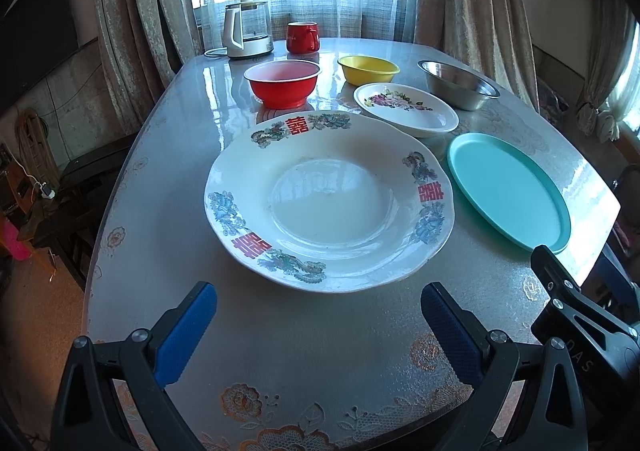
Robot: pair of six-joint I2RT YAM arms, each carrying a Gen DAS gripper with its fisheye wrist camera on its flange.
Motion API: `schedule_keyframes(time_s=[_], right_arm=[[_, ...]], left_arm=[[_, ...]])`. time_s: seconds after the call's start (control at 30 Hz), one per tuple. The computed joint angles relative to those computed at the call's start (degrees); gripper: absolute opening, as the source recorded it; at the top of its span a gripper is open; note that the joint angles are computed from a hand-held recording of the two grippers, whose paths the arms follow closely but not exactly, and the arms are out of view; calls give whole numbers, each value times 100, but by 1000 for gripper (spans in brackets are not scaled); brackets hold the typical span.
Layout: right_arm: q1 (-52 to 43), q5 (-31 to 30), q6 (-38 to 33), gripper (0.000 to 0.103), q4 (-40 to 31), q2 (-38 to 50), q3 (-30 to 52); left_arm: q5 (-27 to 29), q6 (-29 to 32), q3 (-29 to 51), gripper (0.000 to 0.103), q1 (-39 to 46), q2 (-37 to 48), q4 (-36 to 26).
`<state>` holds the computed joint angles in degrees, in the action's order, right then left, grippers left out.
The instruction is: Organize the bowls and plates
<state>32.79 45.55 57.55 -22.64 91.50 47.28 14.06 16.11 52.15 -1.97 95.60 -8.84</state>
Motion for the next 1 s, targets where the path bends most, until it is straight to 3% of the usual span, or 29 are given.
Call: schedule_keyframes(time_s=[1.0], right_arm=[[-166, 50, -208, 103, 343, -141, -170]], left_arm=[[-39, -43, 106, 103, 2, 111, 5]])
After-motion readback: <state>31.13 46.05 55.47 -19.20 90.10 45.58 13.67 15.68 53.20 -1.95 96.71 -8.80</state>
